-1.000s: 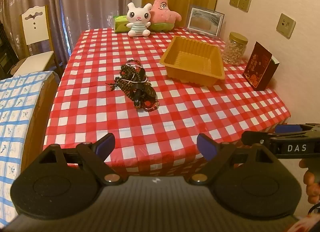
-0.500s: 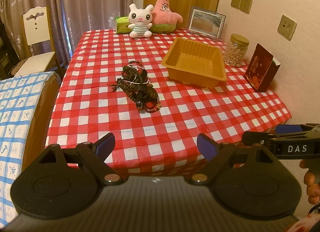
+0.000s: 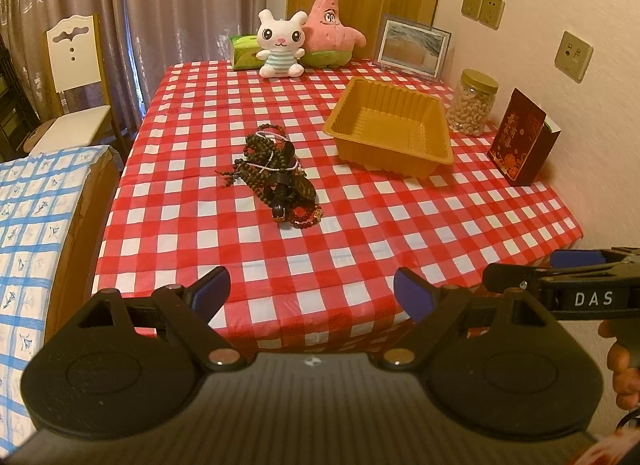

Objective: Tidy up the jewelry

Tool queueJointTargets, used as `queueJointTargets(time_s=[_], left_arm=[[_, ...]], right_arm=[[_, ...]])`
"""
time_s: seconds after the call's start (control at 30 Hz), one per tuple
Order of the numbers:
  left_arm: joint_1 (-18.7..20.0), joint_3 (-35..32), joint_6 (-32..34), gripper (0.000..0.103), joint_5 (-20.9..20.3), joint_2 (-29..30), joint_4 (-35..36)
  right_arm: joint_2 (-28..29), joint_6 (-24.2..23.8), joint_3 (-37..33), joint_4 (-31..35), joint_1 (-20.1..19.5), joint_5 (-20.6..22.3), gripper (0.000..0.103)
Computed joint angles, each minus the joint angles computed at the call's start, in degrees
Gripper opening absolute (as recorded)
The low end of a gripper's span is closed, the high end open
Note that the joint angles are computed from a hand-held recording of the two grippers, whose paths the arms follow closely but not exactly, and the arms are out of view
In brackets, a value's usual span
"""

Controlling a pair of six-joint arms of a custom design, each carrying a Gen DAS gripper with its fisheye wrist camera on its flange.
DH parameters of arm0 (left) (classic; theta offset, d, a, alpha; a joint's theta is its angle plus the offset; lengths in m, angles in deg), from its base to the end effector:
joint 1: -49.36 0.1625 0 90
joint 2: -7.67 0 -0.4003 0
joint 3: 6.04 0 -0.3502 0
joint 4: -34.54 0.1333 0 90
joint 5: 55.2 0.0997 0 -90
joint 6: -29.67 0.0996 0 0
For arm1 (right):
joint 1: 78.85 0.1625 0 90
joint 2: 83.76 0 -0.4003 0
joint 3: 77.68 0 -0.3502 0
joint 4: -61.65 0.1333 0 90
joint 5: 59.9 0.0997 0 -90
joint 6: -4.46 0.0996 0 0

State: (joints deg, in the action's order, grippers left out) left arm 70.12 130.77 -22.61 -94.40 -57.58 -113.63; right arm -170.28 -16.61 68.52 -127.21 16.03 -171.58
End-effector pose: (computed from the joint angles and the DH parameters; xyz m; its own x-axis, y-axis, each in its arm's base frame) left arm -0.2627 -0.3247 0.1095 -0.7539 0.1277 -0.6444 0.5121 0.7288 -0.4546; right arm 0.1248 -0.3274 0.2510 -0.8588 -0.1344 0.4943 -0.4015 0.7759 -0.4866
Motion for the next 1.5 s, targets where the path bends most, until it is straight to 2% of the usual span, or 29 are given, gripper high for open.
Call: queueJointTargets(time_s=[0.27, 1.5], left_arm=[[0.11, 0.22, 0.39, 0.088, 0.17, -1.7, 1.17], [0.63, -1.65, 1.61, 0.088, 0.65, -1.44, 1.81]], right_arm=[[-0.13, -0.26, 0.06, -0.19, -0.19, 0.29, 0.103], [1.37, -0.03, -1.2, -0.92, 0.74, 0.02, 0.103]])
